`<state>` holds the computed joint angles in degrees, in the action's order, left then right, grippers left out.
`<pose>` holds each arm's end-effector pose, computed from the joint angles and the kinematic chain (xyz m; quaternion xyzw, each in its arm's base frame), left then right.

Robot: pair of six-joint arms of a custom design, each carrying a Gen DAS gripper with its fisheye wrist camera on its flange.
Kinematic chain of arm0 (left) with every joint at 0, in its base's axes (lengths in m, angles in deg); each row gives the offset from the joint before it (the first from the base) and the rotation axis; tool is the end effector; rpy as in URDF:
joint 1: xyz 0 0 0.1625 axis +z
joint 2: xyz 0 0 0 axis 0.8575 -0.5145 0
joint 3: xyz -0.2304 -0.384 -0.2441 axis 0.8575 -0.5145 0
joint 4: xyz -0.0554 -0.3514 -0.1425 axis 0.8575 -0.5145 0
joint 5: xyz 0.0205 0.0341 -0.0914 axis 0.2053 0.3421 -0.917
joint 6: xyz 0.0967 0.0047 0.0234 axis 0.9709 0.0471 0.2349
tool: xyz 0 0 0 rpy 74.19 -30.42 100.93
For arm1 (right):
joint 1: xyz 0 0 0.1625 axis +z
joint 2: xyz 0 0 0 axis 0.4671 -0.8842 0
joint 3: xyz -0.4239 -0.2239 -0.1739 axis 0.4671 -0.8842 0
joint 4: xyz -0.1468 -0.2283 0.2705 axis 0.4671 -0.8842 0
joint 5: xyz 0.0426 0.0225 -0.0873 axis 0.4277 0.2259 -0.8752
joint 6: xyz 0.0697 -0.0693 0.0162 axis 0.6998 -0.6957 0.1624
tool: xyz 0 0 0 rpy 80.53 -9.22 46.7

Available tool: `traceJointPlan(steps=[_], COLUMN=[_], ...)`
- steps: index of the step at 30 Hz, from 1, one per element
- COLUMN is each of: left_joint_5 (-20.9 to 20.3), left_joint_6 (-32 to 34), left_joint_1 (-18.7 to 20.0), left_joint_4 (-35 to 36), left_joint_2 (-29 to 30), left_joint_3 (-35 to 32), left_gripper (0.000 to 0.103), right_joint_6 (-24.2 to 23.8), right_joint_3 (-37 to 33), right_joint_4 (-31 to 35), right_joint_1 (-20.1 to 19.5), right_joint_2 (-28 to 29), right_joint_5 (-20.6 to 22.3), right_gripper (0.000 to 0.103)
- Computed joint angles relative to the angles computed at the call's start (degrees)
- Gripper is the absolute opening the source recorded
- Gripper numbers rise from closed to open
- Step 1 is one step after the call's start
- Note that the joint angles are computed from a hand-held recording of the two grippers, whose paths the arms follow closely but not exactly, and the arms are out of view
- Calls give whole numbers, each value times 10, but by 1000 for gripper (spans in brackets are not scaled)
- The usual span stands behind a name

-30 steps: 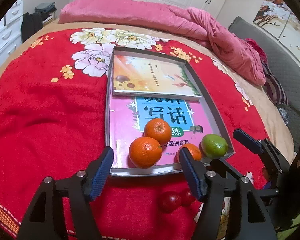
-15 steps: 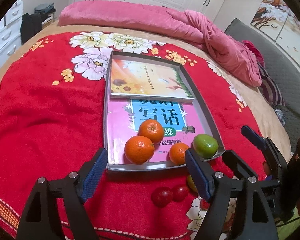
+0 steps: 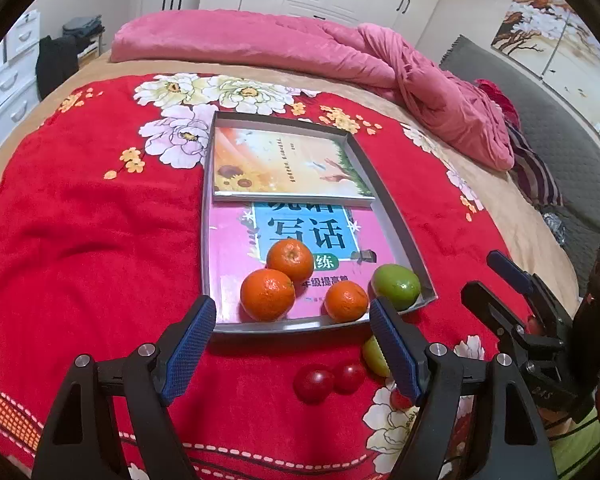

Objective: Organize fruits
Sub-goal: 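Withdraw both open grippers from the tray back toward the fruit cluster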

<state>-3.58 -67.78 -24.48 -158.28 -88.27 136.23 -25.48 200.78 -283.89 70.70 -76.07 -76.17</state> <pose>-0.2668 -0.4387 0.1933 0.0093 0.9047 -0.3366 0.2610 0.1979 -0.4880 0.2264 0.3968 -0.8498 0.3134 0.1488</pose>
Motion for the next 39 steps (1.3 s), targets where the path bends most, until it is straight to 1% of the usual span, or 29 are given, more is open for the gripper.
traceJointPlan(steps=[8, 19, 27, 39], left_joint_5=[-9, -18, -26, -44], left_joint_6=[1, -6, -16, -11], left_joint_1=[-8, -15, -17, -19], left_joint_4=[6, 28, 37, 44], left_joint_2=[2, 1, 1, 11], left_joint_3=[3, 8, 14, 15], left_gripper=[80, 80, 80, 80], right_joint_6=[1, 3, 9, 13], right_joint_3=[8, 28, 41, 56], right_joint_4=[-2, 9, 26, 45], right_joint_1=[-1, 1, 1, 2], right_joint_2=[-5, -8, -13, -17], right_joint_5=[-6, -26, -39, -64], right_gripper=[90, 90, 90, 90])
